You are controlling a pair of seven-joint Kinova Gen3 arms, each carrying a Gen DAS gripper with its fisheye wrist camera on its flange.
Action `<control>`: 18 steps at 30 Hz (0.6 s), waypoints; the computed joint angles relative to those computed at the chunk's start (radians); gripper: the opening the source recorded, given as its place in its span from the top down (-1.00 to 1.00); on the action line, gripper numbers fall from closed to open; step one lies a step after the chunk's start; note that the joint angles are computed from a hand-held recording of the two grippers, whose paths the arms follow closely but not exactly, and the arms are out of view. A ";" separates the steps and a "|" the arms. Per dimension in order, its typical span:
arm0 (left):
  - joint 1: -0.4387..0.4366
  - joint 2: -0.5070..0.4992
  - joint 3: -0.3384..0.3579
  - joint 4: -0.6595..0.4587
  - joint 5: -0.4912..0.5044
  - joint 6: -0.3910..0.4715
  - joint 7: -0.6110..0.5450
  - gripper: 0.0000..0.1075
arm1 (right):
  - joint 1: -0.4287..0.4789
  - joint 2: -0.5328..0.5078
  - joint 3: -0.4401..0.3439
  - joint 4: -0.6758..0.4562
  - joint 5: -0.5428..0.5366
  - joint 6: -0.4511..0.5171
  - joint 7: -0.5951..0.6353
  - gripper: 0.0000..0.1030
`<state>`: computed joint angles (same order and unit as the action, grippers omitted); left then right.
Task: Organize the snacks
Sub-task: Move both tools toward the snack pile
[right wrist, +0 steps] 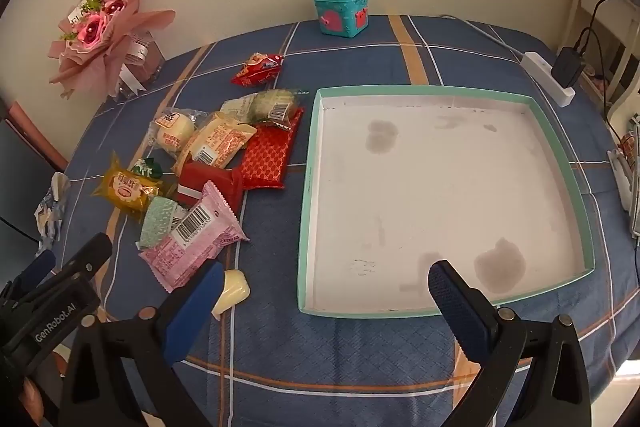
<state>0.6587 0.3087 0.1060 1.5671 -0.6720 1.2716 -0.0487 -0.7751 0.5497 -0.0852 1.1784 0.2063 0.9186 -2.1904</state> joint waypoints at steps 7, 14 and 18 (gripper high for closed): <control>0.005 0.003 0.002 -0.003 -0.007 -0.004 -0.011 -0.91 | 0.000 -0.006 0.000 0.014 0.000 -0.019 -0.002 -1.00; 0.006 0.007 -0.001 -0.005 -0.003 0.000 -0.018 -0.92 | -0.006 0.014 0.007 -0.026 0.006 0.049 0.001 -1.00; -0.006 0.010 -0.003 -0.008 0.021 0.002 -0.026 -0.91 | -0.008 0.012 0.007 -0.023 0.012 0.045 0.000 -1.00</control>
<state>0.6527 0.3192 0.1033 1.5589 -0.6508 1.2737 -0.0751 -0.7835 0.5617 -0.0779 1.1554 0.2186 0.9638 -2.1906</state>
